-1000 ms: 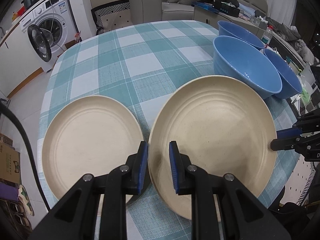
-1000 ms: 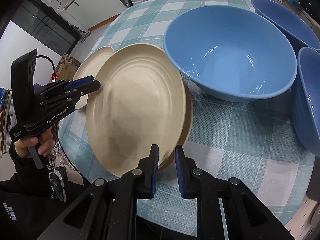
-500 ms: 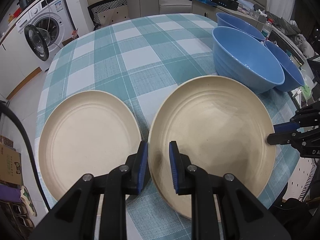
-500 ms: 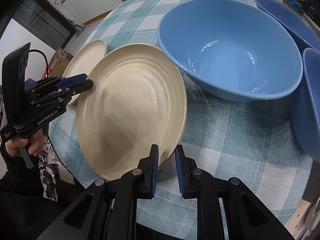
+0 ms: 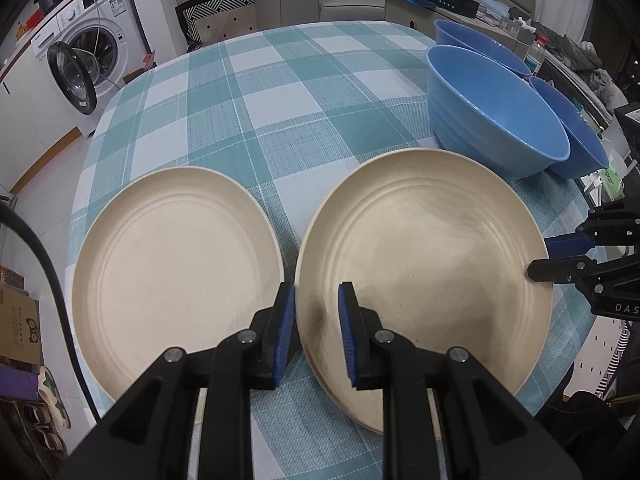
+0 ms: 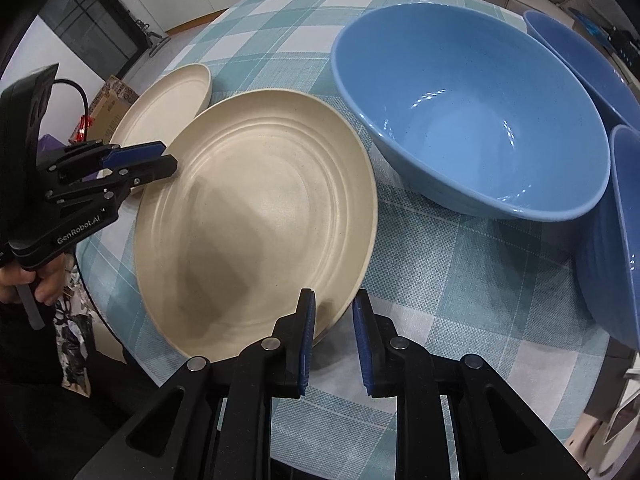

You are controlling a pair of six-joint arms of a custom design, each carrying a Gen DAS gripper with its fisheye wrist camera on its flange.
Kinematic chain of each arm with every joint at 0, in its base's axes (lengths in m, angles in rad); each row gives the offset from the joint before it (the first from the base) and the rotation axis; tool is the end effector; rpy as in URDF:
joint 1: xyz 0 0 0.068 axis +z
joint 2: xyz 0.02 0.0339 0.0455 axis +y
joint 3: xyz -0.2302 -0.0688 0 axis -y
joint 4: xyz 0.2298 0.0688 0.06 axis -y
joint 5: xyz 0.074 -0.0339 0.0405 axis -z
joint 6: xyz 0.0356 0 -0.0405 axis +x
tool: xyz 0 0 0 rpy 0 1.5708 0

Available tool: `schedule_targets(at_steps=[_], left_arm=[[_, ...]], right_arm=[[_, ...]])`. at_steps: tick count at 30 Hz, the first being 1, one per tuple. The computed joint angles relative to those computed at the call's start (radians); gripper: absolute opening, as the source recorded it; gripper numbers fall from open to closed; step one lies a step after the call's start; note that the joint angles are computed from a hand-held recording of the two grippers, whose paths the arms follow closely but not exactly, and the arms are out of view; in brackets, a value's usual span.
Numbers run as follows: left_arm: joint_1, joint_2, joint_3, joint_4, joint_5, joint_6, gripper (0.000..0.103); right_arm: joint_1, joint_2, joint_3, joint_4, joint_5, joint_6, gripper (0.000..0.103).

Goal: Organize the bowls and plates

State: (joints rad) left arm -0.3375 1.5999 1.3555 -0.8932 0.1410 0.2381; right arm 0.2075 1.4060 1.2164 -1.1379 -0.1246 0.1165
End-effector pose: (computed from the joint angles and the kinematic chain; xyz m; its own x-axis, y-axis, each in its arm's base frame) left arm 0.2909 -0.1074 0.2471 -0.7418 0.5078 -0.4380 0.5747 0.8180 -0.0249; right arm 0.2394 0.0549 0.2501 -0.9705 -0.0864 -0.2252 -0.1217 0.9815 0.1478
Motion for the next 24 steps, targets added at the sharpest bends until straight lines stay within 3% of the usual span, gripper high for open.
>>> schedule_targets(at_steps=[9,16,19,23,24], left_arm=[[0.0,-0.009,-0.014,0.004,-0.003,0.002,0.022],[0.003,-0.03,-0.028,0.007,0.006,-0.008,0.024],[0.019,-0.051,-0.032,-0.005,0.039,-0.008,0.025],[0.026,-0.106,-0.055,0.003,0.047,-0.014,0.044],[0.03,-0.117,-0.06,0.006,0.051,-0.016,0.047]], right_arm=[[0.031,0.015,0.002,0.015,0.041,-0.006,0.028],[0.053,0.008,0.002,0.036,0.068,-0.002,0.048],[0.058,0.011,0.012,0.035,0.072,-0.002,0.051],[0.053,-0.014,0.015,0.04,0.046,-0.021,0.073],[0.059,-0.019,0.018,0.04,0.044,-0.02,0.074]])
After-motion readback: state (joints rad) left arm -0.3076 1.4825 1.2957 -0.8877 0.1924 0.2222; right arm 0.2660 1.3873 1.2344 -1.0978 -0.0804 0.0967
